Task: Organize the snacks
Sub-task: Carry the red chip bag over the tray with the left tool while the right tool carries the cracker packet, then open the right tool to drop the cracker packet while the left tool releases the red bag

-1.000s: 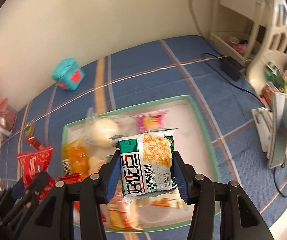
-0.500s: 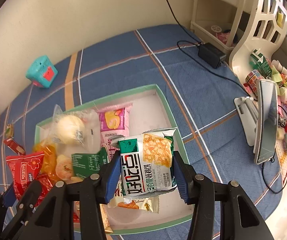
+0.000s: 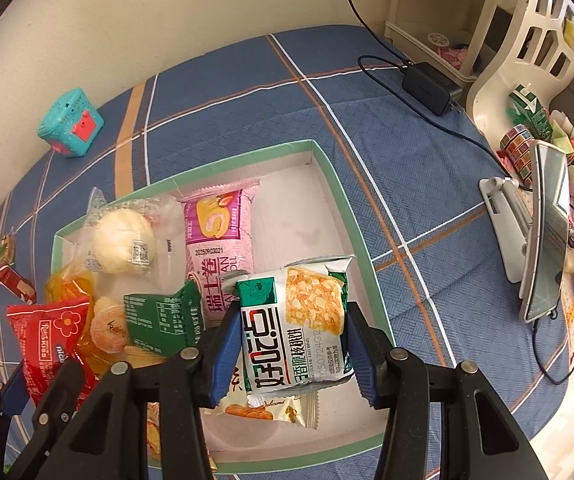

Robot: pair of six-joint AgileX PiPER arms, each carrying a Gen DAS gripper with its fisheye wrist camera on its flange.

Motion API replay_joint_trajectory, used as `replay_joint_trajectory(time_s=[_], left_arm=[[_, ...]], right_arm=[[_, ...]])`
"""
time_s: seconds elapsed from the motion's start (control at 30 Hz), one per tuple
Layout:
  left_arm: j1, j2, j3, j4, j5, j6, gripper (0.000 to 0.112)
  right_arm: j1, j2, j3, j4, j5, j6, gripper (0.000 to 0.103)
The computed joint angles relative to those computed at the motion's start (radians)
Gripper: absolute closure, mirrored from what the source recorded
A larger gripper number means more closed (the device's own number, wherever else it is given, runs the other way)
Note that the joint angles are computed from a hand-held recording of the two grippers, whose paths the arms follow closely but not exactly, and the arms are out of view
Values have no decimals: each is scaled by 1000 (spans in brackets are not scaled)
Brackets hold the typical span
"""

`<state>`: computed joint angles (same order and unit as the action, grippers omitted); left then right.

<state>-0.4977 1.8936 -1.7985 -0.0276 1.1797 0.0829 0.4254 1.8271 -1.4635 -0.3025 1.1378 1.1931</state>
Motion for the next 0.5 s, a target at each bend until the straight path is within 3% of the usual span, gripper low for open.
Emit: replay_joint_trajectory(time_s=[0.2, 0.27, 0.5], left_arm=[[-2, 2, 5, 0, -1, -1, 69], [-2, 2, 5, 2, -1, -5, 63], [10, -1, 2, -4, -2, -11, 59]], right_arm=[[1, 5, -5, 2, 6, 1, 51], [5, 11, -13, 0, 15, 2, 51], [12, 13, -28, -8, 37, 8, 46]])
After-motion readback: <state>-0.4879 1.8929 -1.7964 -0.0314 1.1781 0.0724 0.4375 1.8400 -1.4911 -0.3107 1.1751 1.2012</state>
